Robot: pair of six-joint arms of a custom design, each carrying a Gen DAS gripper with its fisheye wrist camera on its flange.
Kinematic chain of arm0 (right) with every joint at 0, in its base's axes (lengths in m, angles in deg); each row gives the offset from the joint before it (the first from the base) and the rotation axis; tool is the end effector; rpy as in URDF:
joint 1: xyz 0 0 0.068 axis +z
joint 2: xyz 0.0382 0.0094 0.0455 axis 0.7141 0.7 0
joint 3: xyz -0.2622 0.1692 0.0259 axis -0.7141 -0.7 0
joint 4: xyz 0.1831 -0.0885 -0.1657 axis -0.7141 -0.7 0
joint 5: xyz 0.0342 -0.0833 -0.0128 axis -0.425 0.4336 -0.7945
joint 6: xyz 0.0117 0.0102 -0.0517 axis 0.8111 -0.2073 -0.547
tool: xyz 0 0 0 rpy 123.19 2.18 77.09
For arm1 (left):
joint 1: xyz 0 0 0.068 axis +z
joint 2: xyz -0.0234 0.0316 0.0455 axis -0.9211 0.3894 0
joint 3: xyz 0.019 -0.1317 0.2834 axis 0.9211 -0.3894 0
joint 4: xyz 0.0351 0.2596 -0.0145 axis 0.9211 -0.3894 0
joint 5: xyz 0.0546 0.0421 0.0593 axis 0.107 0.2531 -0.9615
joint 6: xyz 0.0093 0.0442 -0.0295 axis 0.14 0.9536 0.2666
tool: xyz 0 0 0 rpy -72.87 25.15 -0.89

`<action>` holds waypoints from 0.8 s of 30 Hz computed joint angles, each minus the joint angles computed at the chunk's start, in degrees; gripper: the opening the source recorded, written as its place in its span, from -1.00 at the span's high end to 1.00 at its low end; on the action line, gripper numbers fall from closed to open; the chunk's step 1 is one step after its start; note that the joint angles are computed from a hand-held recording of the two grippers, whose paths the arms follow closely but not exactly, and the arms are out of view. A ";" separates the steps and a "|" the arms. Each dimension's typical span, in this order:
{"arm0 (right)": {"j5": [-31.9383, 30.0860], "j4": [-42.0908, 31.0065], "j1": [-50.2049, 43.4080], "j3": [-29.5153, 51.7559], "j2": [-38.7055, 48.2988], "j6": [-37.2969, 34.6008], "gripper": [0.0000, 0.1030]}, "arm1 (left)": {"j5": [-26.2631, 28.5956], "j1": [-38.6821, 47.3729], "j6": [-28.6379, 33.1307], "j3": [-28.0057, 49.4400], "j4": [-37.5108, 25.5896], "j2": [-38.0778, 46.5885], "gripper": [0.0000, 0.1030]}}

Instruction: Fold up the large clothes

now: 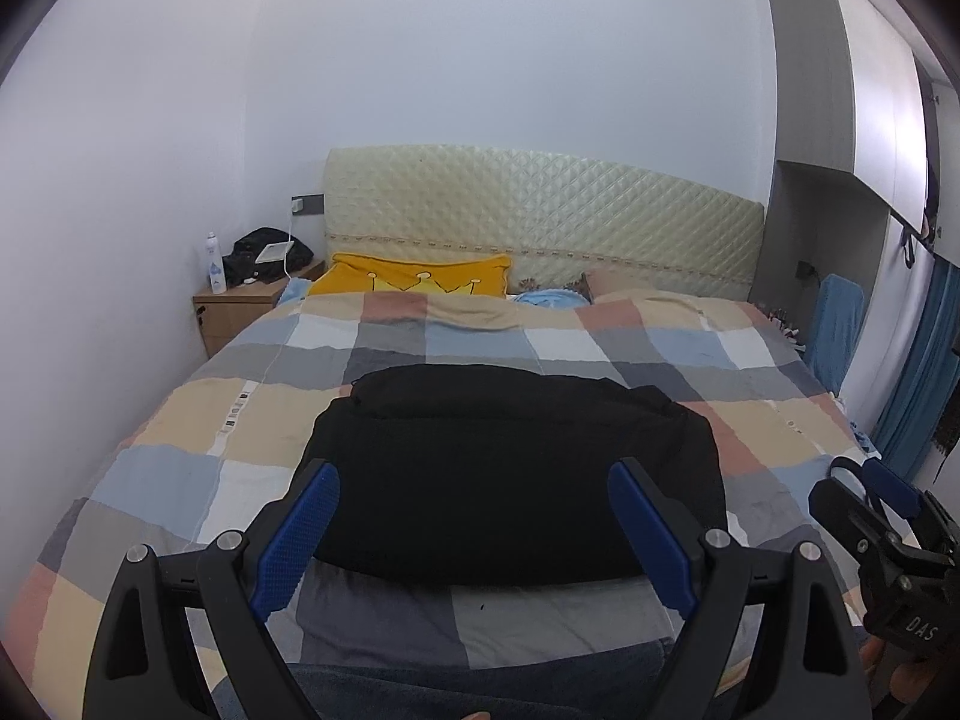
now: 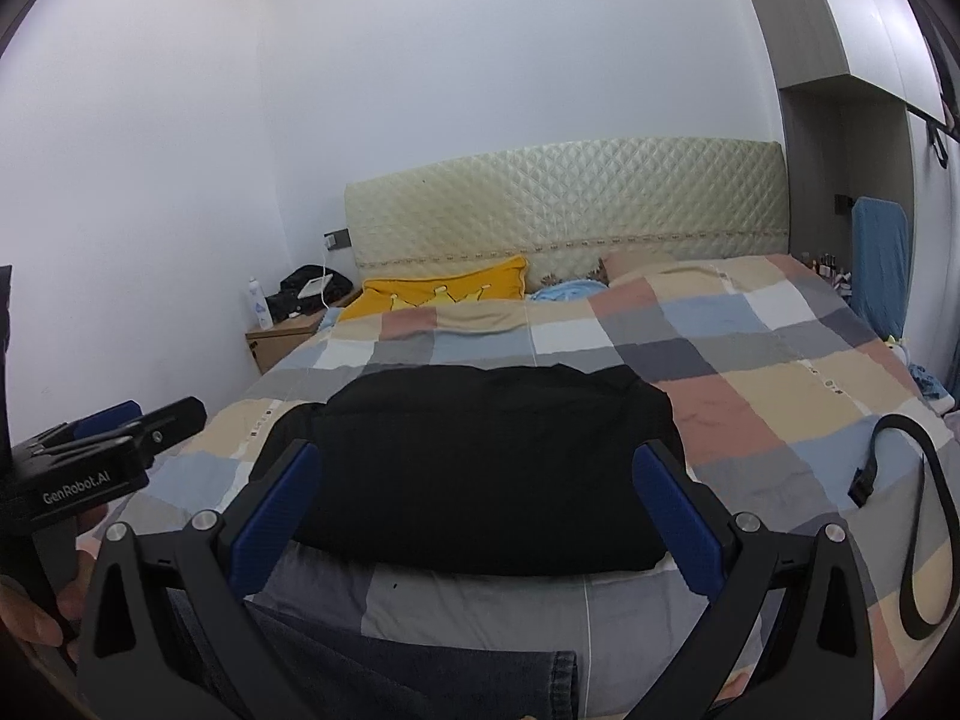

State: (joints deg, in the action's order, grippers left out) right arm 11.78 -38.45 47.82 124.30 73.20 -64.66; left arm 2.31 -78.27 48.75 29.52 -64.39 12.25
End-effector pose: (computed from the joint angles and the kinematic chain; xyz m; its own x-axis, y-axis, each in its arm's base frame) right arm 0.3041 0.0205 0.4117 -0.4365 0.0571 -0.8979 -0.2241 0.9596 0.1700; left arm 0.3032 -0.0526 0.4194 -0.5020 -0.0933 -0.8598 -0.0788 0.9950 -0.0620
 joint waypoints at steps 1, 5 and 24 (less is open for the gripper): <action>0.46 -0.07 0.14 -0.05 0.12 -0.13 -1.00 | 0.05 0.05 0.02 -0.26 0.20 -0.06 -0.78; 1.23 -0.33 0.53 -0.31 0.49 -0.52 -1.00 | 0.53 0.21 -0.14 -0.40 -0.19 0.20 -0.78; 1.73 -0.42 -0.26 -0.37 0.99 -0.66 -1.00 | 2.46 2.35 -0.57 1.89 -2.29 3.23 -0.78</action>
State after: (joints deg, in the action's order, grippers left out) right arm 13.52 -38.88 47.57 123.93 74.19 -65.32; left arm 4.77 -75.92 48.18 31.41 -66.68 15.47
